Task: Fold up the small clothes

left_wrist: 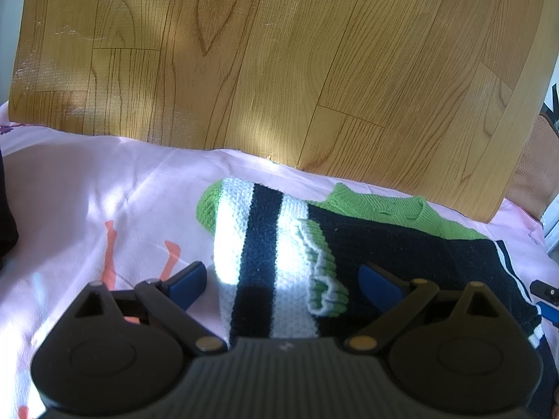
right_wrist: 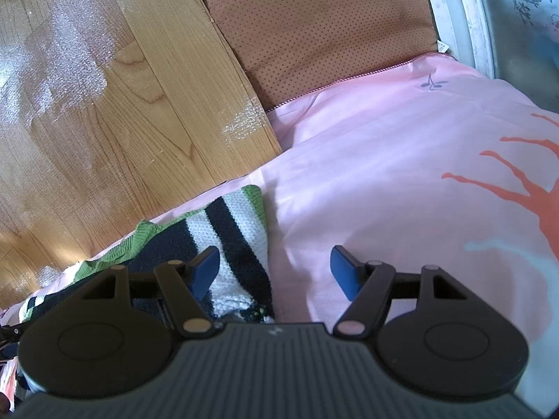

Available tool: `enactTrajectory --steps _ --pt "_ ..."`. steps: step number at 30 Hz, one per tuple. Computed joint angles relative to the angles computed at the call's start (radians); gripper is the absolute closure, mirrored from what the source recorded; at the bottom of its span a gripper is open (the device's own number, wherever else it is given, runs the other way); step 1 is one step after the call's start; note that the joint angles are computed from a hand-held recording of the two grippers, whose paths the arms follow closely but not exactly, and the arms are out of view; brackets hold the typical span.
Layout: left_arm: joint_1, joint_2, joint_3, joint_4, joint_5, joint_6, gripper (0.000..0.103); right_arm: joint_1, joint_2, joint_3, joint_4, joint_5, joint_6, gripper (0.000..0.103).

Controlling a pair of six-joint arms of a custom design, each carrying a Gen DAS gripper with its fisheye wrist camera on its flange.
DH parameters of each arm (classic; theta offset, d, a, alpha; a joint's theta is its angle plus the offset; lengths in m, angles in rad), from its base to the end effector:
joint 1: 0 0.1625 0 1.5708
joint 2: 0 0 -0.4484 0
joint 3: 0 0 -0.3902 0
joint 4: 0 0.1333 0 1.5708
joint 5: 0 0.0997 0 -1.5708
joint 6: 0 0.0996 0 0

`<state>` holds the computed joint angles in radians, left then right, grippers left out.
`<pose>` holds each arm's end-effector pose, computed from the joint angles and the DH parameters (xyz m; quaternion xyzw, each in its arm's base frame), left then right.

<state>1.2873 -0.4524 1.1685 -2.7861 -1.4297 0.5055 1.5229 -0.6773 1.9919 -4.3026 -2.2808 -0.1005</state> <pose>-0.0914 -0.8404 0.0635 0.3554 0.8990 -0.2373 0.0952 0.0425 -0.5409 0.1530 -0.2074 -0.7176 0.5889 0.3084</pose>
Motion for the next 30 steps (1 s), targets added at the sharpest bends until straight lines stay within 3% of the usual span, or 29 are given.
enactTrajectory --steps 30 --pt "0.000 0.002 -0.008 0.011 0.006 0.006 0.005 0.002 0.001 -0.003 0.000 -0.002 0.002 0.031"
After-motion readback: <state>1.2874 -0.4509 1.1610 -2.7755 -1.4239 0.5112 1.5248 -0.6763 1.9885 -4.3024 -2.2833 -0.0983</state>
